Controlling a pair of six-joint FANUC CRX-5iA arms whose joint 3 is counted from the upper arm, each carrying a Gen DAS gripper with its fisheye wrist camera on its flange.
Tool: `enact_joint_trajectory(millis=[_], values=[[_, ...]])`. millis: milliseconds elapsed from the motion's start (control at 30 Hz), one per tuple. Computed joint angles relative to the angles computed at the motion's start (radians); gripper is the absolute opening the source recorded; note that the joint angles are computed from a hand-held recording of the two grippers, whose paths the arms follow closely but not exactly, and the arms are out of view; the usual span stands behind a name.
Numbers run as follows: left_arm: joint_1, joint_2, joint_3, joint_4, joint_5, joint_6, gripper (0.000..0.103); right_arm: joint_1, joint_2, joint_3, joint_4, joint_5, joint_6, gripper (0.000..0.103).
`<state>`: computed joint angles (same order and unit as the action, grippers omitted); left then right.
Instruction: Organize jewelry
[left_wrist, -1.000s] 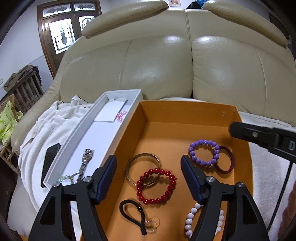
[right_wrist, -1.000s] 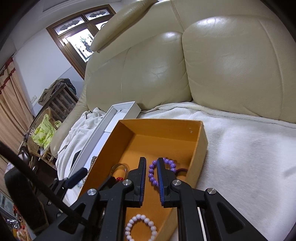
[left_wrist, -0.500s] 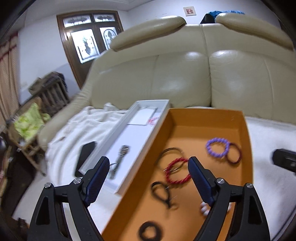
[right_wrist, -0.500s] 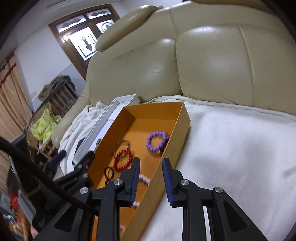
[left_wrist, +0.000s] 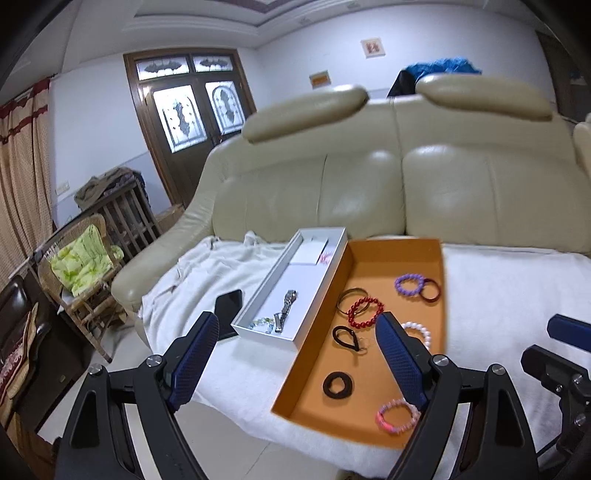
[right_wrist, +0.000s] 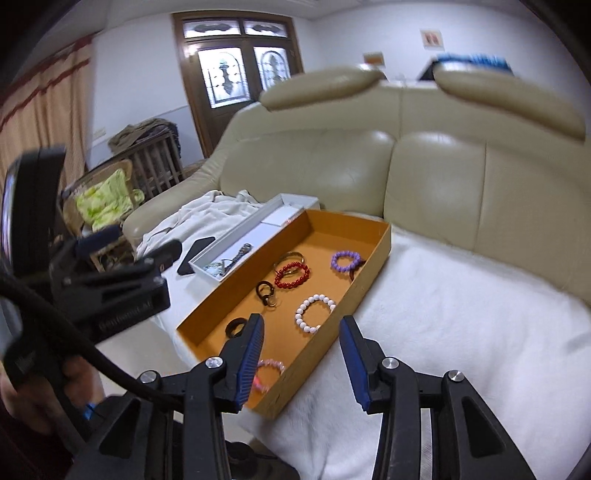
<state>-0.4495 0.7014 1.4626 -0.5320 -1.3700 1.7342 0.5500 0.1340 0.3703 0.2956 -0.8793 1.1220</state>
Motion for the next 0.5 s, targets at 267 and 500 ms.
enact_joint_trajectory(millis=[267, 500], values=[[-0.036, -0.236, -0.330, 0.000, 0.105, 0.015, 0.088, 0.101, -0.142, -0.131, 0.175, -0.014, -0.156, 0.049], [-0.031, -0.321, -0.441, 0.015, 0.146, 0.086, 0.088, 0.155, -0.177, -0.154, 0.265, -0.085, -0.251, 0.050]])
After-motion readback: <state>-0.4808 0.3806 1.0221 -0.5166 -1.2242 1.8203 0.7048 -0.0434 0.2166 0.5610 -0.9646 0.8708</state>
